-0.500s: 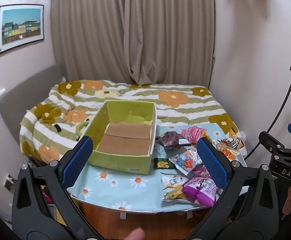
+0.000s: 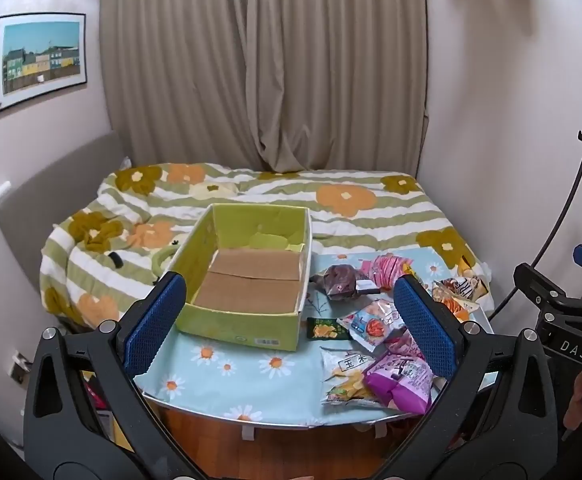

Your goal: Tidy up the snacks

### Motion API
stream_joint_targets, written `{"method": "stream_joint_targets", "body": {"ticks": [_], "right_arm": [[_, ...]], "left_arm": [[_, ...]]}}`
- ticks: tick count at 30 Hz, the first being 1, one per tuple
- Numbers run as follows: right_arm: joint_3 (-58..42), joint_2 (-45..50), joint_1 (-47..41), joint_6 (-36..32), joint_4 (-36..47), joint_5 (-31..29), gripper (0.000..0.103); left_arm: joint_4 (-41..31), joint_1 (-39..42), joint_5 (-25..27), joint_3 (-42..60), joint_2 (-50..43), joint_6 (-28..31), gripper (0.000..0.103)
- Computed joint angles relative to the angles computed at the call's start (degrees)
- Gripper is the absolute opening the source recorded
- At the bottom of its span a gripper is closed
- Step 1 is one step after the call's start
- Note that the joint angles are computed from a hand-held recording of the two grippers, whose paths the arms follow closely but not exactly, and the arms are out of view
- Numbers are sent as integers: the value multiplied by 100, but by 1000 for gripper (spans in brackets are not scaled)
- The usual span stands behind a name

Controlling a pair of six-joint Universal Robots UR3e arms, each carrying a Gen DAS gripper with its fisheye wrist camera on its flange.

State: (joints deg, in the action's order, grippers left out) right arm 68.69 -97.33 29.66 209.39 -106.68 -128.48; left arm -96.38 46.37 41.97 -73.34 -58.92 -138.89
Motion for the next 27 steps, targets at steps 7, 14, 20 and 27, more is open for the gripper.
{"method": "stream_joint_targets", "body": {"ticks": [7, 14, 20, 27], "right_arm": [[-18, 19, 20, 19, 12, -24, 103], [-7, 11, 16, 14, 1, -18, 103], [20, 0, 24, 25, -13, -20, 103], [46, -11, 29, 33, -28, -21, 103]], "left_arm": [[149, -72, 76, -120, 79, -72, 103], [173, -77, 74, -160, 107, -73, 103], [113, -31, 38, -189, 142, -12, 103], [74, -1, 15, -203, 152, 33, 103]]}}
